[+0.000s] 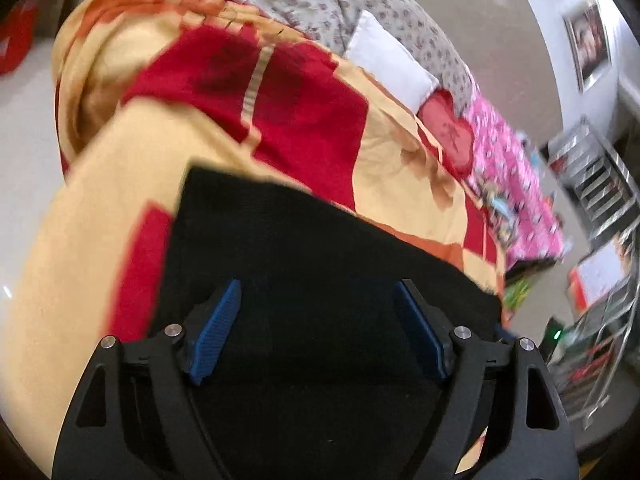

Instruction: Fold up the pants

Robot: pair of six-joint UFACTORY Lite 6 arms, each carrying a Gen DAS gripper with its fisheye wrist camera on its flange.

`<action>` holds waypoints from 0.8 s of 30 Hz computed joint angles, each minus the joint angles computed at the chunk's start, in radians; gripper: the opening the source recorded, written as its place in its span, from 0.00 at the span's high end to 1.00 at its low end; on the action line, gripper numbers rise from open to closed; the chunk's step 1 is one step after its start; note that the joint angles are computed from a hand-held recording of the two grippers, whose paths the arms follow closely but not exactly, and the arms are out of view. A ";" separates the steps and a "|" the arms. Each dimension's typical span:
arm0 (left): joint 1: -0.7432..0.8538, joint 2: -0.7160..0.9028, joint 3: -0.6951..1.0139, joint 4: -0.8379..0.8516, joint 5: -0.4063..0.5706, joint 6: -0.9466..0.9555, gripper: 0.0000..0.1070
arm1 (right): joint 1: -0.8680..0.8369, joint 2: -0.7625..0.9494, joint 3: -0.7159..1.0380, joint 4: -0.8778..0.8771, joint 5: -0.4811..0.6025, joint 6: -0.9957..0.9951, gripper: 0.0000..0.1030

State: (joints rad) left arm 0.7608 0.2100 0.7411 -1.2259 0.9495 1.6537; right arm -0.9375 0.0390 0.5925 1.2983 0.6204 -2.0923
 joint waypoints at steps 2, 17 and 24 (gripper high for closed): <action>0.020 -0.085 0.000 -0.006 -0.011 0.140 0.26 | 0.002 -0.002 -0.002 0.000 -0.003 0.003 0.39; -0.091 0.217 0.305 0.027 -0.193 0.477 0.31 | 0.016 -0.015 -0.015 0.014 -0.024 -0.010 0.38; -0.117 0.348 0.456 0.188 -0.121 0.288 0.41 | 0.016 -0.015 -0.015 0.014 -0.025 -0.011 0.37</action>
State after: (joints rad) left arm 0.6439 0.5583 1.1975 -1.0377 0.8286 1.9413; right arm -0.9216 0.0237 0.5773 1.3122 0.5955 -2.1032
